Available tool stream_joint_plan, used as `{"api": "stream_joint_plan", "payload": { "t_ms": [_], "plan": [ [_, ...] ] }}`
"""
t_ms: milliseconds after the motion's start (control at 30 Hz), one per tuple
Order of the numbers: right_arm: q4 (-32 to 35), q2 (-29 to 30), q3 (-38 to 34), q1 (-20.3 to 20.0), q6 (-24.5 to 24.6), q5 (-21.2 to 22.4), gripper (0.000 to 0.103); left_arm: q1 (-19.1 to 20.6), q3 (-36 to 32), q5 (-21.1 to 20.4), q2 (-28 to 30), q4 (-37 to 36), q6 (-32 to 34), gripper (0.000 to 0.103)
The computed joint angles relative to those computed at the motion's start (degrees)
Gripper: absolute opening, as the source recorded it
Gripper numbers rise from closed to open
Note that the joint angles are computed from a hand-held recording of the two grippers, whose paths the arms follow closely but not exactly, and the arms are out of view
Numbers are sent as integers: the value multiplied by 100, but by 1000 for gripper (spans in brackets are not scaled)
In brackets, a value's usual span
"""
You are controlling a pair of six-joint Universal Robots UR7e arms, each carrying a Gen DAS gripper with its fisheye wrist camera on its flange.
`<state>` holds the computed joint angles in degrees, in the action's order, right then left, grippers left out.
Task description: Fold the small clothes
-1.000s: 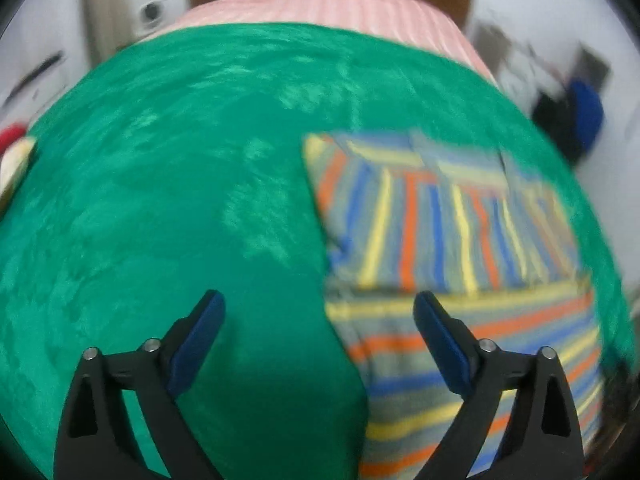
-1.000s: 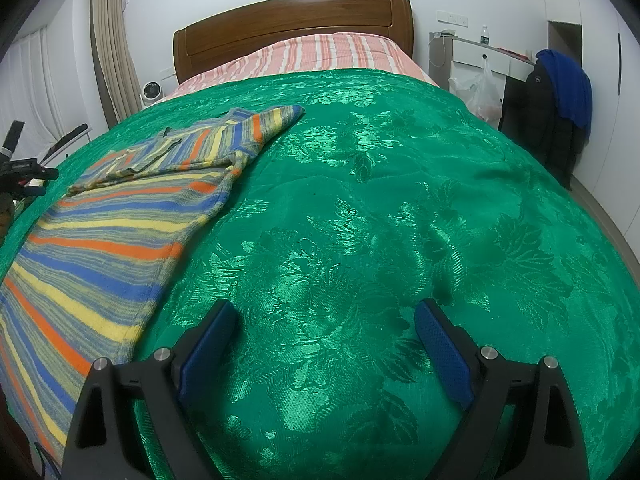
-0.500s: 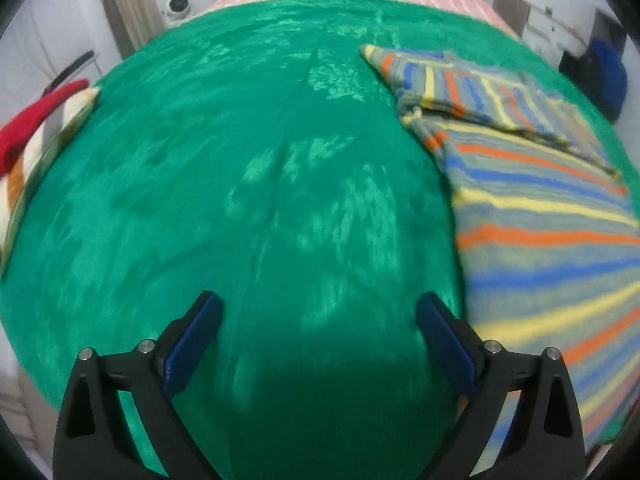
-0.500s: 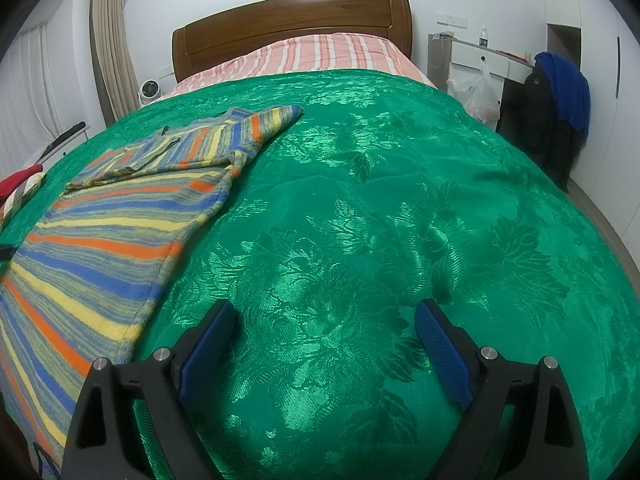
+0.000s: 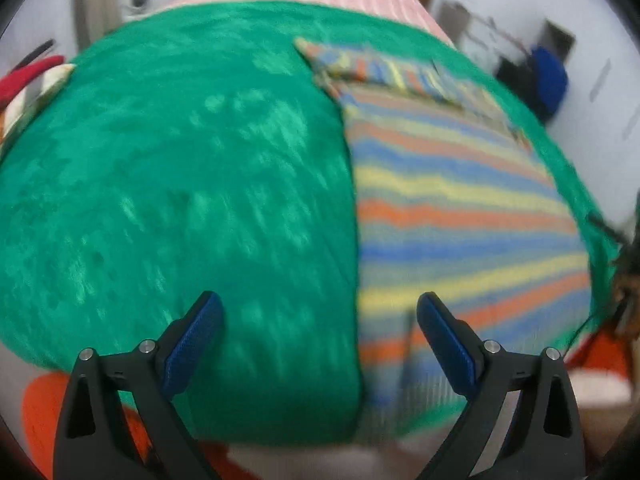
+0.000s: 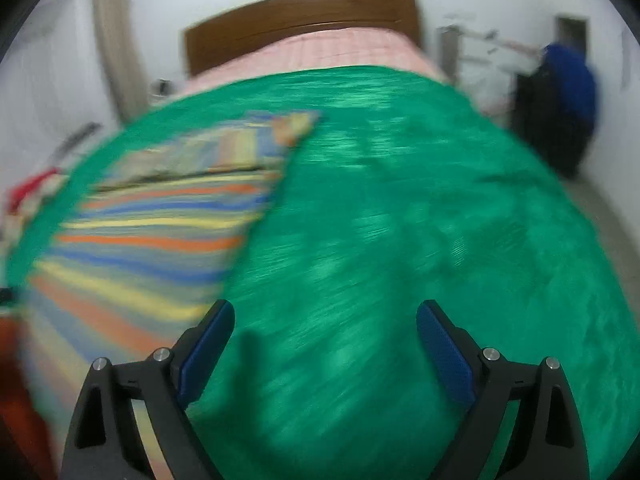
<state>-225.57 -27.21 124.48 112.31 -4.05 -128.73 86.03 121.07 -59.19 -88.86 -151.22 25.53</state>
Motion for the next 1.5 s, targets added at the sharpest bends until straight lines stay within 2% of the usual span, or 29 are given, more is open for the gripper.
{"api": "stream_joint_plan", "payload": {
  "t_ms": [100,167,200,233,300,367,400,500,600,767,867,967,1033,1133,1233,1367,1500],
  "plan": [
    [996,-537,554,286,601,894,92,-40,93,71,-64,567,-74,70],
    [1573,-684,773,425,931,1333,90,-136,167,159,-24,639,8,63],
    [1670,-663,807,436,1059,1412,84,-184,207,196,-18,642,57,56],
    [1814,-633,826,409,1229,1525,75,-230,213,234,7,704,70,48],
    [2133,-521,775,294,1516,1551,60,-305,271,394,41,797,21,41],
    [2300,-442,695,234,1656,1463,42,-285,189,360,78,989,-34,4],
    [2305,-464,703,158,1669,1626,6,-245,84,248,58,1311,-204,3],
    [2573,-664,769,147,1758,1804,5,-203,14,37,-167,1610,-378,2],
    [2962,-1018,893,387,1878,1759,5,-235,19,-151,-482,1925,-388,2],
    [3691,-1439,966,870,2185,1566,4,-334,104,-130,-893,2533,-423,2],
    [3906,-1518,1073,892,2390,1644,4,-270,57,-96,-1030,2937,-525,2],
    [3589,-1510,1281,777,2606,1858,4,-236,-165,-324,-1037,3137,-788,2],
    [3049,-1516,1377,676,2613,2017,4,-248,-436,-646,-940,3046,-957,2],
    [2339,-1637,1330,489,2364,2186,4,-296,-905,-1025,-601,2595,-1079,2],
    [2049,-1662,983,221,1996,2267,4,-285,-1599,-1273,77,2168,-1132,2],
    [2108,-1525,62,-194,1382,2239,4,-345,-2697,-1029,1309,1770,-1049,2],
    [2665,-1156,-1210,-582,1083,2288,4,-354,-4098,-592,2565,1960,-1121,3]
  ]
}}
